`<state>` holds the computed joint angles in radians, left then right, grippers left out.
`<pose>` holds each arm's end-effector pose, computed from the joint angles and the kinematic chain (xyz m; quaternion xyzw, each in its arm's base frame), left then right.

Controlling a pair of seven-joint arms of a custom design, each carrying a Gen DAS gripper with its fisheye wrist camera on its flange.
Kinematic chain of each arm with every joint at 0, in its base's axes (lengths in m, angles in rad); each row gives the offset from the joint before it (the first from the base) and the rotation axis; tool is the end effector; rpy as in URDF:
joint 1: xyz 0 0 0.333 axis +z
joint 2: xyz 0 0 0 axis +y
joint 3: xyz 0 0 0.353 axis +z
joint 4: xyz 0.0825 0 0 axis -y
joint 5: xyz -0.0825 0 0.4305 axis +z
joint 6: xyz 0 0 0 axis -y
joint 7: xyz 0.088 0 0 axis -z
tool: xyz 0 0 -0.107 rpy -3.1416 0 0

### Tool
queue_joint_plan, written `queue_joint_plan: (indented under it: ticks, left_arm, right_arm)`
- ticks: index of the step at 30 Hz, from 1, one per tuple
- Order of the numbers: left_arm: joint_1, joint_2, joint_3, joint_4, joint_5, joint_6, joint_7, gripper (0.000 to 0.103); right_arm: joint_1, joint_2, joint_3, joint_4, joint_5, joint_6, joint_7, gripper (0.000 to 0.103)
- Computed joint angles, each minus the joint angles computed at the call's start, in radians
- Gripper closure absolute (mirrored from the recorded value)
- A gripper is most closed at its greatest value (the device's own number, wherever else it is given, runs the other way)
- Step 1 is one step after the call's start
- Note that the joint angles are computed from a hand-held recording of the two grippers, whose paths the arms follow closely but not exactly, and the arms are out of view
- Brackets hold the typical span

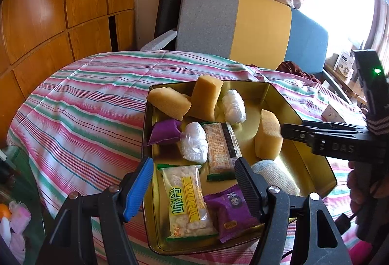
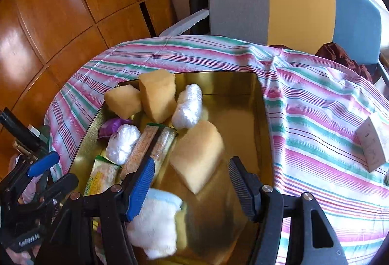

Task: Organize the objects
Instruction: 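Lower the yellow sponge into the tray and open the right gripper, then move both grippers from the tray back toward the boxes on the table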

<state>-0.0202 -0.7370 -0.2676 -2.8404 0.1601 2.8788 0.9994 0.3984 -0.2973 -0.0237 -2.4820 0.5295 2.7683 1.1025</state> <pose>0.3599 -0.1167 0.4762 -0.6972 0.6052 -0.2848 0.2577 0.4771 0.1639 0.4683 -0.7900 0.5217 -0.0937 0.3082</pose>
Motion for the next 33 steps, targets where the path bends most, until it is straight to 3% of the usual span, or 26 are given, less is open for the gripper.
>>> queue_joint_plan:
  ticks: [12, 21, 25, 33]
  left_arm:
    - [-0.016, 0.012, -0.017, 0.021, 0.014, -0.018, -0.003, 0.032]
    - [-0.038, 0.043, -0.028, 0.051, 0.028, -0.024, 0.000, 0.032]
    - [-0.053, 0.071, -0.032, 0.076, 0.035, -0.023, 0.013, 0.031]
    - [-0.102, 0.146, -0.031, 0.145, 0.033, -0.023, 0.050, 0.030]
  right_arm:
    - [-0.076, -0.111, -0.055, -0.091, -0.052, -0.005, 0.026, 0.039]
    - [-0.196, -0.152, -0.080, -0.122, -0.160, -0.041, 0.122, 0.038]
    - [-0.299, -0.141, -0.066, -0.110, -0.239, -0.065, 0.232, 0.039]
    - [-0.453, -0.081, -0.106, -0.059, -0.316, -0.072, 0.427, 0.039]
